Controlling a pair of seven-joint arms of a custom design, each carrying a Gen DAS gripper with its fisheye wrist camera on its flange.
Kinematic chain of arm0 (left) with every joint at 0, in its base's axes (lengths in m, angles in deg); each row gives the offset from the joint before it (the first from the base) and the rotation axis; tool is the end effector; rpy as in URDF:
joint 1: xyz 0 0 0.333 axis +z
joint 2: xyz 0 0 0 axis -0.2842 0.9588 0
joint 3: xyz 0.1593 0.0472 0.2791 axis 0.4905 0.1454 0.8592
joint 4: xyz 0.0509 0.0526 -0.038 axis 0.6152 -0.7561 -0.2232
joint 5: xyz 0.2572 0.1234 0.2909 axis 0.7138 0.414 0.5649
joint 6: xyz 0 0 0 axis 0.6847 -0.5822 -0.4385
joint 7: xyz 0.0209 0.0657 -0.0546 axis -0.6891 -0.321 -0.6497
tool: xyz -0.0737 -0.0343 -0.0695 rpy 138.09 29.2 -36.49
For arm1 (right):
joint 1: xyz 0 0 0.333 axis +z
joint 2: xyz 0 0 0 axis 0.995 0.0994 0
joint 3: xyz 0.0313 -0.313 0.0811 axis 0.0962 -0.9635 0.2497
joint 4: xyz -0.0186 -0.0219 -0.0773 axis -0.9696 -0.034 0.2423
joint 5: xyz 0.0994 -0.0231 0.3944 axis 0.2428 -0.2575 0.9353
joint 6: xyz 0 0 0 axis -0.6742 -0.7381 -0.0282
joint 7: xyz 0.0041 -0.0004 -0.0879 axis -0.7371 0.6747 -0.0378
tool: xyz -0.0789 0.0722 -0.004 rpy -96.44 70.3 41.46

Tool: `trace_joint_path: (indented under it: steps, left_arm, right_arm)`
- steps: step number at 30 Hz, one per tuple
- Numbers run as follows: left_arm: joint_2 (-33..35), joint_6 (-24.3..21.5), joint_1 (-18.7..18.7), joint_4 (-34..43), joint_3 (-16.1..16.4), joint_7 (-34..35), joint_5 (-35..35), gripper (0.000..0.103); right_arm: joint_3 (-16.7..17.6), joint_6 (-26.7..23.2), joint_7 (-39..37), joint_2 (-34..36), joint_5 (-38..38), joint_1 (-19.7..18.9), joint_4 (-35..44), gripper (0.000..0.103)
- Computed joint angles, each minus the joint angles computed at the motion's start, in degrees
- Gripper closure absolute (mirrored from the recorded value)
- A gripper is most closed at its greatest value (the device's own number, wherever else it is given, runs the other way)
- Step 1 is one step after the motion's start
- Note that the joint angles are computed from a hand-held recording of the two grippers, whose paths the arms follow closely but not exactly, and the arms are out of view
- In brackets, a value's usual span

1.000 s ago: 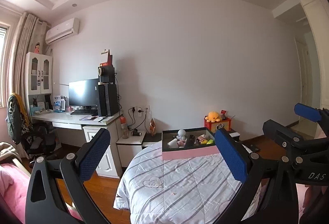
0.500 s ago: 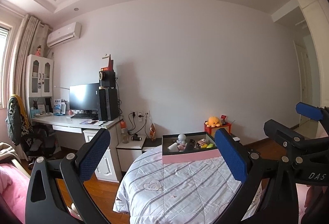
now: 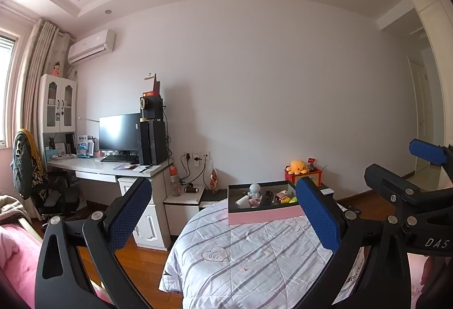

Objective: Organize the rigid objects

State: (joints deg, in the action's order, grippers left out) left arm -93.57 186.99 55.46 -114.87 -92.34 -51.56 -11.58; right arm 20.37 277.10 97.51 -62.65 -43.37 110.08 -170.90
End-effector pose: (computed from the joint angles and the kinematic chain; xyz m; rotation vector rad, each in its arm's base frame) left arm 0.4790 -0.1238 0.5475 -1.3570 0.9304 -0.8496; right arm 0.5553 0.3229 0.5558 -1.5245 0.7956 -0.8706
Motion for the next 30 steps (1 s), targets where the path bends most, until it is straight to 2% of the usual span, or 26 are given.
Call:
trace_joint_path:
  steps: [21, 30]
  left_arm:
    - [-1.05, 0.88, 0.53, -0.06, 0.13, 0.21, -0.37, 0.000]
    - [-2.15, 2.75, 1.29, -0.43, -0.38, 0.05, -1.70, 0.000]
  right_arm:
    - [-0.41, 0.76, -1.90, 0.22, 2.14, 0.76, 0.17, 0.000]
    - [-0.13, 0.72, -1.71, 0.13, 2.13, 0.48, 0.16, 0.000]
